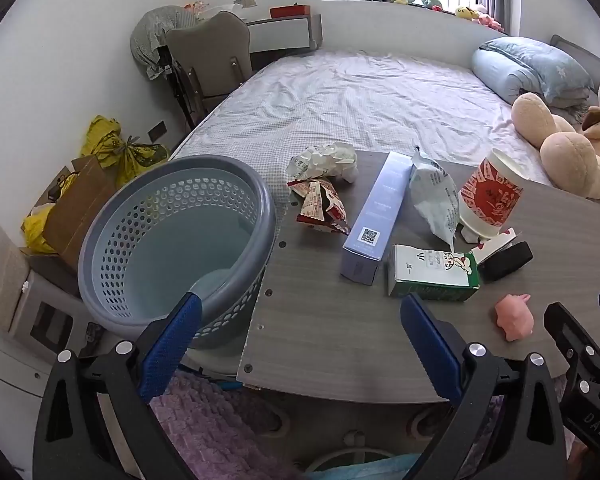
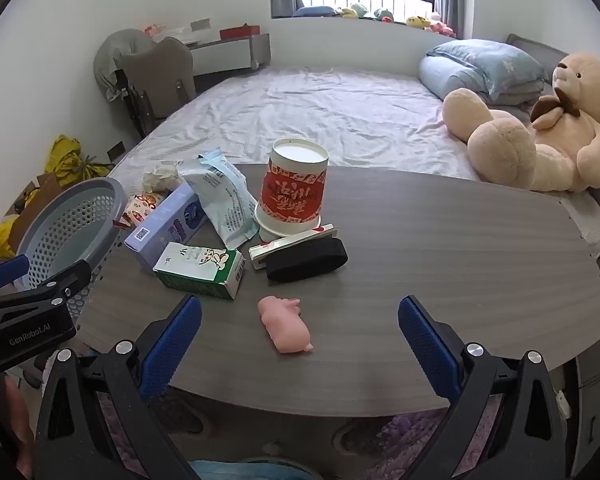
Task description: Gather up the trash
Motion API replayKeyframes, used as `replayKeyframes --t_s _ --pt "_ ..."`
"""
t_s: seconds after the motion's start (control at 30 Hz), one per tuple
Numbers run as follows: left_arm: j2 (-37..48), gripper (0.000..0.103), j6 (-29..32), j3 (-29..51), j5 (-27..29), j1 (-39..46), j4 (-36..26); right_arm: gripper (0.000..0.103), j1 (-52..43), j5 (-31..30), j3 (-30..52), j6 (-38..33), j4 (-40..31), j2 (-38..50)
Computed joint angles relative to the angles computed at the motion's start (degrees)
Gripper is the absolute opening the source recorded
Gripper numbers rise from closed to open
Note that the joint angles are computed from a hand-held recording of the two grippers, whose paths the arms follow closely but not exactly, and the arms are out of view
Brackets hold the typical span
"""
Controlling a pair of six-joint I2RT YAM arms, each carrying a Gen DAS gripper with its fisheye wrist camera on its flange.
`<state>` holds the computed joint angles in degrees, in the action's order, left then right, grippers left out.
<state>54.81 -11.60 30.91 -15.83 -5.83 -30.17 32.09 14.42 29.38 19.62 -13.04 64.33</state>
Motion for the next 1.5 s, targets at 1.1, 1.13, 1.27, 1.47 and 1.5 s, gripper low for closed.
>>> replayKeyframes --t_s 1.1,1.13,1.27,1.47,1.5 --pt "-4.9 0.095 0.4 -2.0 -1.2 -0.4 -1.7 0.097 0.8 0.9 -0.3 1.5 -3.1 -2.8" --pt "-4.9 0.095 0.5 -2.1 -1.1 -0.3 -1.7 0.097 0.6 0.7 -0.3 1.5 -3.0 -2.7" --pt "-4.4 0.095 -0.1 -1.8 -1.7 -1.1 -1.9 0.097 0.2 0.4 -0.6 1.3 -2.2 -2.2" --pt "-4.2 0.095 -0.5 -1.8 -2.1 -1.5 -1.9 0.097 0.2 0.4 -0.6 1.3 -2.1 -2.2" --pt "-4.2 0.095 -0.5 -1.8 -2.1 -1.5 -1.9 0.097 0.0 0.3 -0.6 1.3 -2.1 -2.1"
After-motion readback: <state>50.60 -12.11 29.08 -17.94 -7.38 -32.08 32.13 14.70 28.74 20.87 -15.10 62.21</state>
